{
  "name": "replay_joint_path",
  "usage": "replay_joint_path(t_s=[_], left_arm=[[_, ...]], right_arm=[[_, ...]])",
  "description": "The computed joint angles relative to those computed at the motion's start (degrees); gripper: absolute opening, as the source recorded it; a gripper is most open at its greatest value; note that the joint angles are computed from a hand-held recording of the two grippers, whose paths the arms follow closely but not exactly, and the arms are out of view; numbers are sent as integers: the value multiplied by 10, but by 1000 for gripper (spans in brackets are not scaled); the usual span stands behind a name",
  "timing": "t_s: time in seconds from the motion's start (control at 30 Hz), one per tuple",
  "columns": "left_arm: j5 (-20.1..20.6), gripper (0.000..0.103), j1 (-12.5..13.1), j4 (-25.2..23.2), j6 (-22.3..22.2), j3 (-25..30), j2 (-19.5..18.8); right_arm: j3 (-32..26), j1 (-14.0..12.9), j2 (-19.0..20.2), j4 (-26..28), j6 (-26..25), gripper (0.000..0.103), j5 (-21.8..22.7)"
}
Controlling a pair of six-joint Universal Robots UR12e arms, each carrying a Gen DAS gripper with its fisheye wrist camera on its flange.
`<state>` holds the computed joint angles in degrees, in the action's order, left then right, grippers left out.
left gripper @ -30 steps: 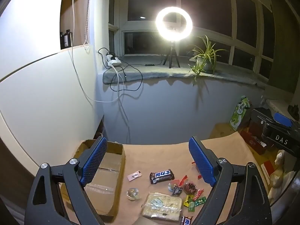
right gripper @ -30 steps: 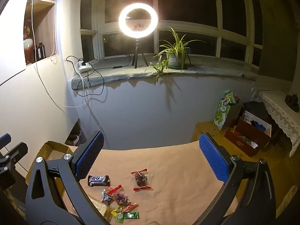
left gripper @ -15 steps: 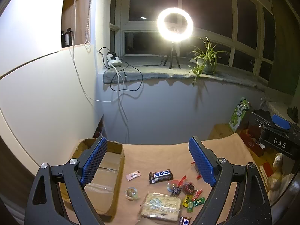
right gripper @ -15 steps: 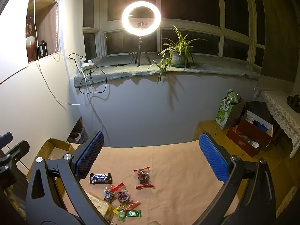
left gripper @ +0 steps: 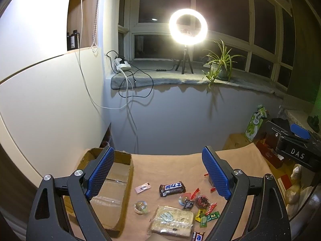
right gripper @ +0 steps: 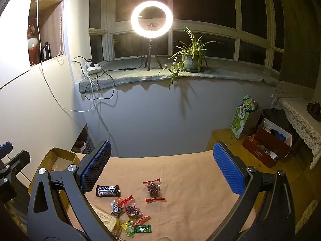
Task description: Organize snacks
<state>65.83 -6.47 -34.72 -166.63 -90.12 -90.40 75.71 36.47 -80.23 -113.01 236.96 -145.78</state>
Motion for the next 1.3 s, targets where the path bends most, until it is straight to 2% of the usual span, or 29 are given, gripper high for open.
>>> replay_joint_path(t_s=[1.3], left_arm=[[0,89,4,-4,-1,-10,7]], right_arm=[[-3,4,9,2,3,103,13]])
